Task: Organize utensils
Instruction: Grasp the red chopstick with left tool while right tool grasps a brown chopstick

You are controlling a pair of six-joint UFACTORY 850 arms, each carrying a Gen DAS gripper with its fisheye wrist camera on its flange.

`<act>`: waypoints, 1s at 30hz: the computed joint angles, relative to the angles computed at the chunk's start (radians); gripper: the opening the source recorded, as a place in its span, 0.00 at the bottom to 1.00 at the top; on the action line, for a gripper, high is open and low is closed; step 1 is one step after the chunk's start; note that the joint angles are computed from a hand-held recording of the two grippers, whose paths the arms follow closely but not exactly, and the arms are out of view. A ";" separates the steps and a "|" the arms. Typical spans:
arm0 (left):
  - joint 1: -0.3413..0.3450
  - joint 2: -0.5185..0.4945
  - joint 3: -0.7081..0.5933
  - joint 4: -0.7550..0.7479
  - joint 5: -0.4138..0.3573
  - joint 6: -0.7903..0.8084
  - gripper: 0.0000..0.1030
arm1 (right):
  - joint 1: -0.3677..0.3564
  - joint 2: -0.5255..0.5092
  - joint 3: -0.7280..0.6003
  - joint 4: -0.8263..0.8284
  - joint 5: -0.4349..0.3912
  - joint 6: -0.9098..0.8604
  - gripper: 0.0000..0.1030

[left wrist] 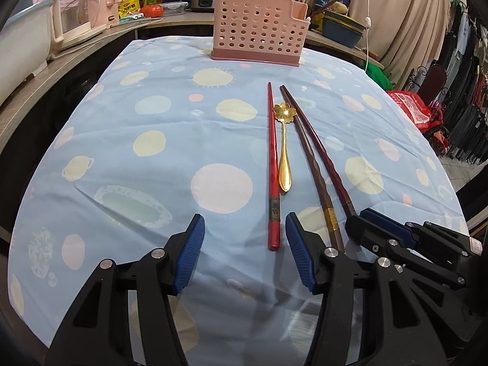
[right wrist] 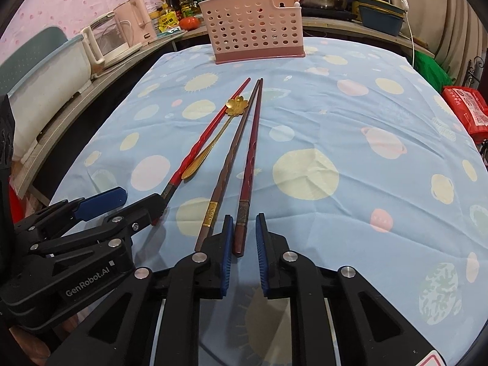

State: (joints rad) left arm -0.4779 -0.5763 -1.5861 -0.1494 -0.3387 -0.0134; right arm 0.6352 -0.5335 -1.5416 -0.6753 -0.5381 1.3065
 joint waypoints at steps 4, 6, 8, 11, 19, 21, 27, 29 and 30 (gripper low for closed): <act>-0.007 -0.006 -0.004 0.046 0.009 -0.032 0.48 | 0.000 -0.002 0.000 -0.010 -0.002 0.009 0.10; -0.008 -0.009 -0.006 0.057 0.012 -0.042 0.45 | 0.000 -0.001 0.001 -0.015 -0.001 0.012 0.10; -0.009 -0.011 -0.006 0.058 0.018 -0.038 0.39 | 0.000 -0.002 0.000 -0.019 -0.001 0.014 0.10; -0.009 -0.011 -0.005 0.025 0.022 -0.003 0.31 | 0.000 -0.003 0.000 -0.022 -0.002 0.014 0.10; -0.003 -0.019 -0.015 -0.132 0.005 0.147 0.10 | 0.000 -0.002 0.003 -0.030 0.004 0.024 0.08; -0.003 -0.019 -0.014 -0.156 0.003 0.170 0.08 | 0.001 -0.001 0.005 -0.031 0.005 0.027 0.08; -0.002 -0.015 -0.012 -0.194 -0.006 0.200 0.07 | 0.000 0.003 0.010 -0.034 0.008 0.035 0.08; 0.000 -0.014 -0.013 -0.205 -0.013 0.207 0.07 | 0.000 0.006 0.014 -0.035 0.011 0.038 0.07; 0.000 -0.012 -0.012 -0.206 -0.016 0.205 0.07 | -0.001 0.008 0.016 -0.035 0.013 0.040 0.07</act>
State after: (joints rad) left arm -0.4782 -0.5883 -1.5981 -0.3556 -0.3545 0.1917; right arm 0.6346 -0.5255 -1.5254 -0.7099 -0.5255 1.3465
